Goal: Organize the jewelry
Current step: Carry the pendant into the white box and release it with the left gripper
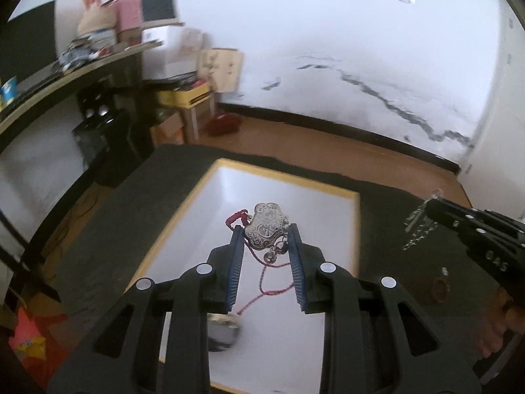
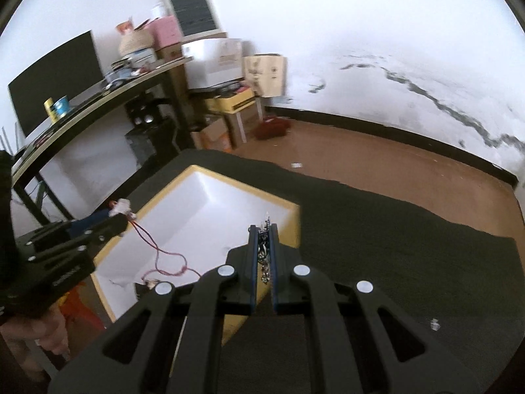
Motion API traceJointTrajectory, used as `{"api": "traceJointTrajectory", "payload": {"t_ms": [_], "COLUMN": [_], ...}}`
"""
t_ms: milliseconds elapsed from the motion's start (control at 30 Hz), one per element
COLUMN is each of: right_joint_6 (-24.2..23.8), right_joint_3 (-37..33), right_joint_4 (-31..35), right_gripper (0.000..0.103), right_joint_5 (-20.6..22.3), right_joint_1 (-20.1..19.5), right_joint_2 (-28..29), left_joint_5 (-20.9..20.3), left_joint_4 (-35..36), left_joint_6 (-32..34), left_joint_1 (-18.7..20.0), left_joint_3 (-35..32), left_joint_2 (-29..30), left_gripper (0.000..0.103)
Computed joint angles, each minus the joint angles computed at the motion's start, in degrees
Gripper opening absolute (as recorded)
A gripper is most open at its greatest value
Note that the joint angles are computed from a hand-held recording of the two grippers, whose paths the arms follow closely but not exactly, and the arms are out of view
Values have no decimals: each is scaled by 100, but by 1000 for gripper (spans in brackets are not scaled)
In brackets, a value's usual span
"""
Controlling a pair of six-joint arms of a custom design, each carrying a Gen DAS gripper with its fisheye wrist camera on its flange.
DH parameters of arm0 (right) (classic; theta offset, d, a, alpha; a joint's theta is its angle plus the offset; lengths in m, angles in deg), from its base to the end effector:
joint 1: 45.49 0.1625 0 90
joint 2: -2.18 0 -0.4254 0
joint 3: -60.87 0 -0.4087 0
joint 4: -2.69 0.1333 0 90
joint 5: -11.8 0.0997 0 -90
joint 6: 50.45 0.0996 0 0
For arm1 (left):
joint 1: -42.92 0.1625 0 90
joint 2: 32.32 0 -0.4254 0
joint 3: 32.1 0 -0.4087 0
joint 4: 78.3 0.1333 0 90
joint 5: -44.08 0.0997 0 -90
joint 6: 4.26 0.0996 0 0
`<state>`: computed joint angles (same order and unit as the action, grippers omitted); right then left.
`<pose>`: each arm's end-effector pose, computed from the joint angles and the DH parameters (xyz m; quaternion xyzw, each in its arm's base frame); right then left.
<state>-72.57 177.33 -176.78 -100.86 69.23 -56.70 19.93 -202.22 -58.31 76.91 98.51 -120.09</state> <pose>0.3255 -0.4801 0.1563 0.3252 -0.8866 0.2736 0.1827 -0.2133 -0.4142 0.2540 0.0566 0.8360 -0.4066 0.3641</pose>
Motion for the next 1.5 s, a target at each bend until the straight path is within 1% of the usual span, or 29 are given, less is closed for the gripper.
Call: {"api": "traceJointTrajectory", "payload": {"t_ms": [67,233,300,433,600,700,867,1067,1167,1267,1300,1333,1367,1433,1467,1500], "right_joint_6": [26,65,73,59,39,44,34,6,-1,15,18,15,11,4,3,1], "right_joint_3": [-104,-300,-344,-372,-324,-338,-324,-306,-318,-336,-345,-344,-352,-353,-363,-375], "right_joint_4": [-2,9,-9,-35,-52,-18,5,40,76,93,102,97,93,92,91,87], "right_gripper": [7,7,7,7,7,7,7,7,7,7,7,7,7,7,7,7], "right_joint_5": [7,22,10,-5,5,31,72,88,72,49,44,41,36,39,33,24], "right_joint_1": [116,255,279,297,287,275,265,221,209,210,211,209,206,195,197,200], "right_joint_2": [220,619,727,860,914,941,948,978,1001,1043,1061,1071,1089,1105,1126,1150], "left_joint_5": [106,235,206,46,-197,-362,-398,-469,-431,-478,-469,-441,-368,-357,-334,-269], "left_joint_4": [340,866,830,399,-77,-166,-179,-186,-67,-29,-37,-2,110,-19,23,95], "left_joint_6": [-239,-605,-558,-152,216,307,412,486,405,365,346,301,166,216,166,79], "left_joint_1": [115,354,492,788,1126,1334,1581,1708,1674,1665,1650,1634,1600,1543,1499,1446], "left_joint_3": [65,195,236,316,327,310,278,258,259,247,250,254,256,300,307,323], "left_joint_2": [-244,-778,-863,-728,-350,-162,-51,9,20,42,41,36,19,-7,-28,-53], "left_gripper": [27,27,27,27,27,27,27,27,27,28,29,36,54,66,78,82]}}
